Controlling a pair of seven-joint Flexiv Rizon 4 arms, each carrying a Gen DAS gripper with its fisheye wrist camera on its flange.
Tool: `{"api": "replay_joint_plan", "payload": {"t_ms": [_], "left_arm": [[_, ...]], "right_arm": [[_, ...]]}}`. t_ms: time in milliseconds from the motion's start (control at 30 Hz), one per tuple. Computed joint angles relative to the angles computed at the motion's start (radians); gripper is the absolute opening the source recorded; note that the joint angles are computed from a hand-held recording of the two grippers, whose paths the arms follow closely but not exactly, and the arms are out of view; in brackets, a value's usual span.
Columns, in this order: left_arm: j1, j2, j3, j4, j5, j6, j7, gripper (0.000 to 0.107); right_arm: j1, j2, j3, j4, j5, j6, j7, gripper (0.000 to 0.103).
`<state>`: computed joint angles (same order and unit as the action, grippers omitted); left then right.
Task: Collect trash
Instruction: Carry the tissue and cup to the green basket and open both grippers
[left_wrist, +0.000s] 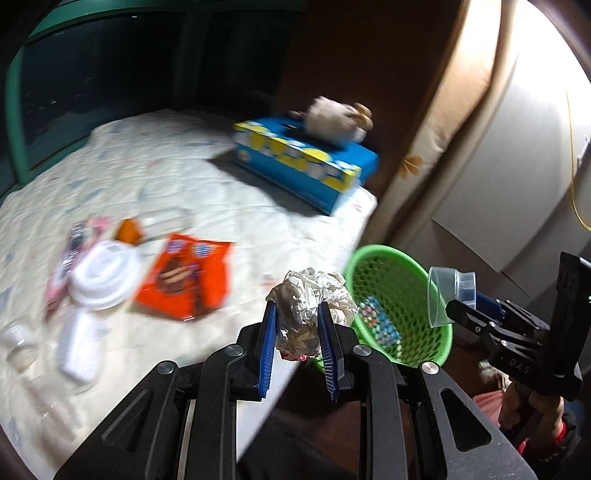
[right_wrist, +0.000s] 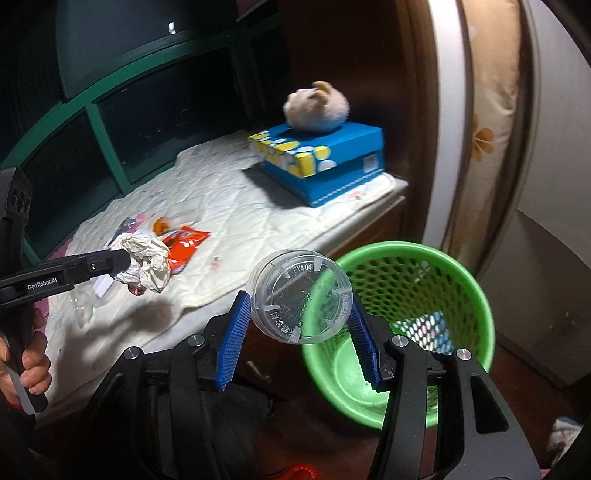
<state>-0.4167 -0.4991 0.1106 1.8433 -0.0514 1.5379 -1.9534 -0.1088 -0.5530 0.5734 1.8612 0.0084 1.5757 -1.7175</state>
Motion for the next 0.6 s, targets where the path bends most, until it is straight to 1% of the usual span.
{"api": "replay_joint_plan", "payload": {"t_ms": [100,167,233,300,333,367,400,467,500,600], "left_arm": [[0.019,-0.088,-0.067,-0.138,-0.017,-0.074,0.058,0.022],[0.025,-0.149,-0.099,-0.230,-0.030,-0.127,0.092,0.022],[0.020,-0.213,-0.121,-0.329,-0.040,-0.188,0.123,0.022],[0.007,-0.266,-0.123,-0.412,-0.040,-0.245,0.140,0.024],[0.005,-0.287,-0.126,-0.445,-0.042,-0.271,0.149,0.027],[0.008,-0.312,-0.139,-0.479,-0.048,-0.292,0.162,0.032],[0.006,-0.333,-0.145,-0.509,-0.051,-0.307,0.169,0.034],[0.004,-0.365,-0.150,-0.552,-0.061,-0.335,0.169,0.063],[0.008,-0.378,-0.161,-0.565,-0.067,-0.330,0.175,0.063],[0.001,-0.392,-0.154,-0.586,-0.068,-0.340,0.173,0.063]], "right_arm": [[0.005,0.004,-0.061,0.000,0.008,0.013,0.031,0.053],[-0.013,-0.003,-0.074,-0.003,0.016,0.015,0.048,0.053],[-0.014,-0.005,-0.100,0.001,0.017,0.019,0.071,0.053],[-0.023,-0.008,-0.112,0.005,0.012,0.021,0.082,0.053],[-0.026,-0.012,-0.118,0.004,0.009,0.020,0.087,0.053],[-0.032,-0.017,-0.119,0.001,0.005,0.017,0.091,0.053],[-0.036,-0.022,-0.123,0.000,0.004,0.016,0.096,0.053],[-0.053,-0.034,-0.116,-0.009,0.003,0.009,0.101,0.053],[-0.060,-0.039,-0.114,-0.011,0.003,0.006,0.104,0.053],[-0.071,-0.057,-0.107,-0.029,0.001,-0.014,0.107,0.053]]}}
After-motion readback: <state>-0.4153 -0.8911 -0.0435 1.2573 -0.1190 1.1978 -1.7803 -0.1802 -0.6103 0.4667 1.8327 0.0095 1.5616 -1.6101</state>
